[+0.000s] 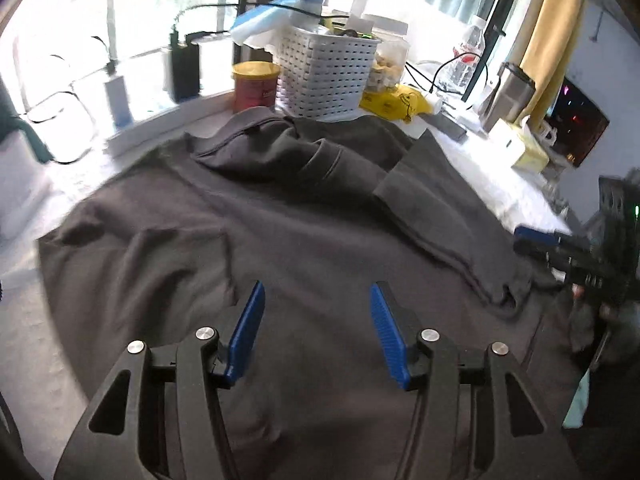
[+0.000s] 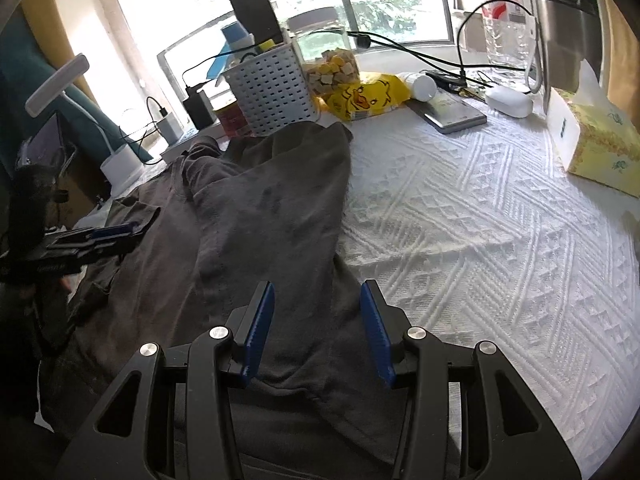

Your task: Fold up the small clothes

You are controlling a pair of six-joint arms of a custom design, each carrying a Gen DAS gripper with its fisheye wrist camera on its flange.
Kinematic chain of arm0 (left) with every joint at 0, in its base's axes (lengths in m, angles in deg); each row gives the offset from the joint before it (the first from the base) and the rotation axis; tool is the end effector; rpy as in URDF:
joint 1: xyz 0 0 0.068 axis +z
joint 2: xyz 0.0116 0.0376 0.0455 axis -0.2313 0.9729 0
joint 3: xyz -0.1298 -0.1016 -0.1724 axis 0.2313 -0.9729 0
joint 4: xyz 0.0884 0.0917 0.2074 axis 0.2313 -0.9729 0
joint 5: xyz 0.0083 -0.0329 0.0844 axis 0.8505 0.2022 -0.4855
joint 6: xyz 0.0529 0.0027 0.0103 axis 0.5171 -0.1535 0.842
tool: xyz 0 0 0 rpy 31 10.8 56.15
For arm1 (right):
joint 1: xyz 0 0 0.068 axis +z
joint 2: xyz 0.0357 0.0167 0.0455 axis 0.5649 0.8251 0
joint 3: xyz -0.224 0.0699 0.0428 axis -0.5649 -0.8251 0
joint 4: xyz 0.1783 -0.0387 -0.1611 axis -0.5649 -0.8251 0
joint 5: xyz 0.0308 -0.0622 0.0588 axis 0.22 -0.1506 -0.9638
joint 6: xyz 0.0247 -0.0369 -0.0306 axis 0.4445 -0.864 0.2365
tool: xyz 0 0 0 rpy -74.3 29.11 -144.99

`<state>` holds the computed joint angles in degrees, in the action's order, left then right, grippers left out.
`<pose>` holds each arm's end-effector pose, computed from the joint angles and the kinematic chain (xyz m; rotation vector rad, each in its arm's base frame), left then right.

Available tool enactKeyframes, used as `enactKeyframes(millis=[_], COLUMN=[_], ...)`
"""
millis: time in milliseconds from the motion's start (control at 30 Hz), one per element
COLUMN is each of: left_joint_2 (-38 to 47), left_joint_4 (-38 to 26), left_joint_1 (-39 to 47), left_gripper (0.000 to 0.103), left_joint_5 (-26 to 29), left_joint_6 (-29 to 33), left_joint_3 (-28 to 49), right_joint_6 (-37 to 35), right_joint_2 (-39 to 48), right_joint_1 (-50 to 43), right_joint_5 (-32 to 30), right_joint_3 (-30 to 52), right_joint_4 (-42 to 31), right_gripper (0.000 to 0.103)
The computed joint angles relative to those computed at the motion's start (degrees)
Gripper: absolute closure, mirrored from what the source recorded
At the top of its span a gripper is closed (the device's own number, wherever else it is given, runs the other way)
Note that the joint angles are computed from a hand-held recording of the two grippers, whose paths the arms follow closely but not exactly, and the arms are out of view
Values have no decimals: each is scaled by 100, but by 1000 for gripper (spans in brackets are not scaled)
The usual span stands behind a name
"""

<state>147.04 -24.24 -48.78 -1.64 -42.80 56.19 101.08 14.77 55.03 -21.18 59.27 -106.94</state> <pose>0.2568 -0.1932 0.1414 0.8972 2.4008 -0.5445 0.1158 0.0393 0.1356 0.3290 2.3853 0.3161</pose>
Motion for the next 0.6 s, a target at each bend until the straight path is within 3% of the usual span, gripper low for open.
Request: enactKeyframes(millis=[167, 267, 433, 600], left_joint_2=[-975, -1032, -1274, -1459], left_joint_4=[77, 225, 463, 582], left_joint_1=[367, 491, 646, 605], left_gripper=[48, 48, 48, 48], left_joint_5=[-62, -195, 60, 127], left_joint_6=[-17, -134, -256, -188], left_joint_3=[-1072, -1387, -1929, -2193], right_joint_6=[419, 554, 775, 964], right_joint_2=[279, 661, 1332, 1666], right_joint_1=[770, 1187, 1704, 2034], right_joint_5=[247, 316, 441, 586], right_joint_3=[55, 49, 141, 285], right_joint_4=[288, 665, 1004, 973], right_gripper=[55, 55, 55, 55])
